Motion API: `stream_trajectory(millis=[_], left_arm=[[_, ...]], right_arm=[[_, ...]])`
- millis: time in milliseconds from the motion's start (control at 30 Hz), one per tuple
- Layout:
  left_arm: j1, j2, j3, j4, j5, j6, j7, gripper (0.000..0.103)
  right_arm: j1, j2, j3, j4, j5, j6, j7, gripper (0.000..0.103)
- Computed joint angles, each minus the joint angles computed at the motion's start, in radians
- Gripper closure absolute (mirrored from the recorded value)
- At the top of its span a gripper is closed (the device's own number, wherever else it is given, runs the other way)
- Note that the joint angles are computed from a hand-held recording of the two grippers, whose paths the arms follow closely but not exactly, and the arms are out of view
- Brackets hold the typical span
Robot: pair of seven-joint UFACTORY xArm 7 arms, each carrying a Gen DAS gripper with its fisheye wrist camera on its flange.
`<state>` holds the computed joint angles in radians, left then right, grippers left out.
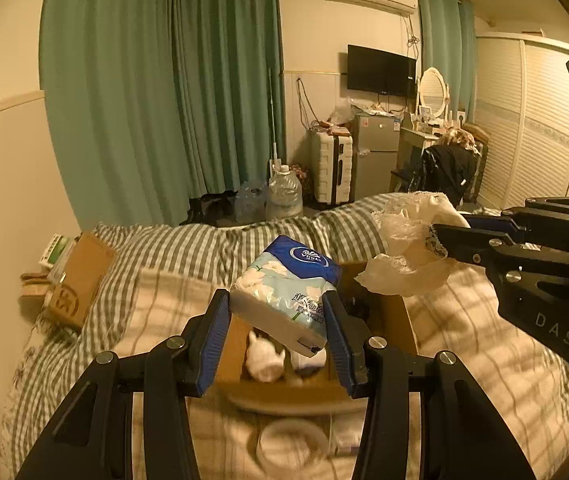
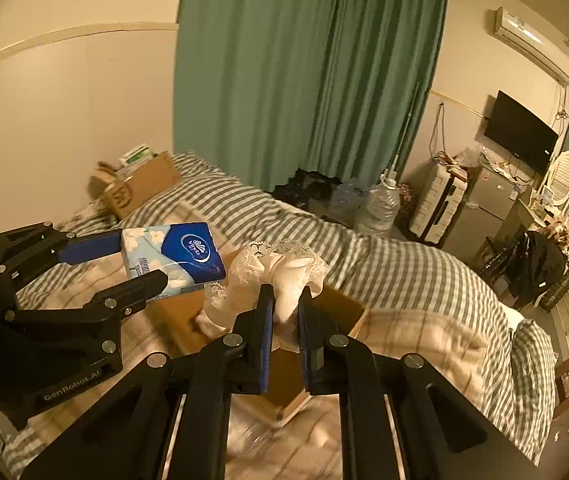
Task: Organize objects
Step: 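Carry the tissue pack and lace cloth over the box and open both grippers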
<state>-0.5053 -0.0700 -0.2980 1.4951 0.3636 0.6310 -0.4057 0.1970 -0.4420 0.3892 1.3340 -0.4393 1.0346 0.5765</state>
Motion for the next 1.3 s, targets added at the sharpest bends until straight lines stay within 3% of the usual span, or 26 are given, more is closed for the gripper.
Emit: stream_trajectory(millis=[267,600,633,700,733,767,800,867,1000,1133,1300], left_arm=[[-0.049,0.194,0.045,0.131,0.052,-0.025,-0.010,0.055],[-0.085,0.272,0.105,0.127,0.005,-0.040,0.020,0.053],[-0.085,0.266,0.107,0.118,0.000,-0.043,0.017,0.052],[-0.084,0.263,0.107,0.125,-0.013,-0.032,0.022,0.047],[-0.080,0.256,0.108,0.120,-0.024,-0.033,0.025,0.044],[-0.079,0.247,0.107,0.114,-0.030,-0.034,0.025,0.035],[-0.075,0.231,0.105,0.102,-0.037,-0.038,0.026,0.023],[-0.072,0.190,0.105,0.067,-0.023,-0.051,0.001,0.013],[-0.042,0.086,0.090,-0.024,-0.013,-0.071,-0.043,0.001],[0.002,-0.034,0.071,-0.144,-0.121,-0.104,-0.008,0.000],[0.063,-0.177,0.037,-0.287,-0.127,-0.125,-0.014,0.000]], right_arm=[[-0.011,0.094,-0.075,-0.002,0.000,-0.071,-0.032,0.092],[-0.006,0.138,-0.150,-0.122,0.048,-0.161,-0.004,0.092],[-0.005,0.131,-0.157,-0.133,0.058,-0.175,-0.003,0.090],[-0.003,0.118,-0.164,-0.143,0.079,-0.184,-0.008,0.065],[-0.006,0.107,-0.161,-0.150,0.078,-0.186,-0.003,0.043],[-0.014,0.092,-0.150,-0.155,0.063,-0.185,0.016,0.038],[-0.021,0.073,-0.140,-0.160,0.050,-0.182,0.035,0.038],[-0.019,0.051,-0.137,-0.156,0.063,-0.163,0.031,0.038],[-0.032,-0.022,-0.097,-0.152,0.045,-0.103,0.056,0.033],[-0.039,-0.099,-0.057,-0.155,0.043,-0.061,0.080,0.026],[-0.052,-0.168,0.009,-0.152,0.047,0.004,0.109,0.023]])
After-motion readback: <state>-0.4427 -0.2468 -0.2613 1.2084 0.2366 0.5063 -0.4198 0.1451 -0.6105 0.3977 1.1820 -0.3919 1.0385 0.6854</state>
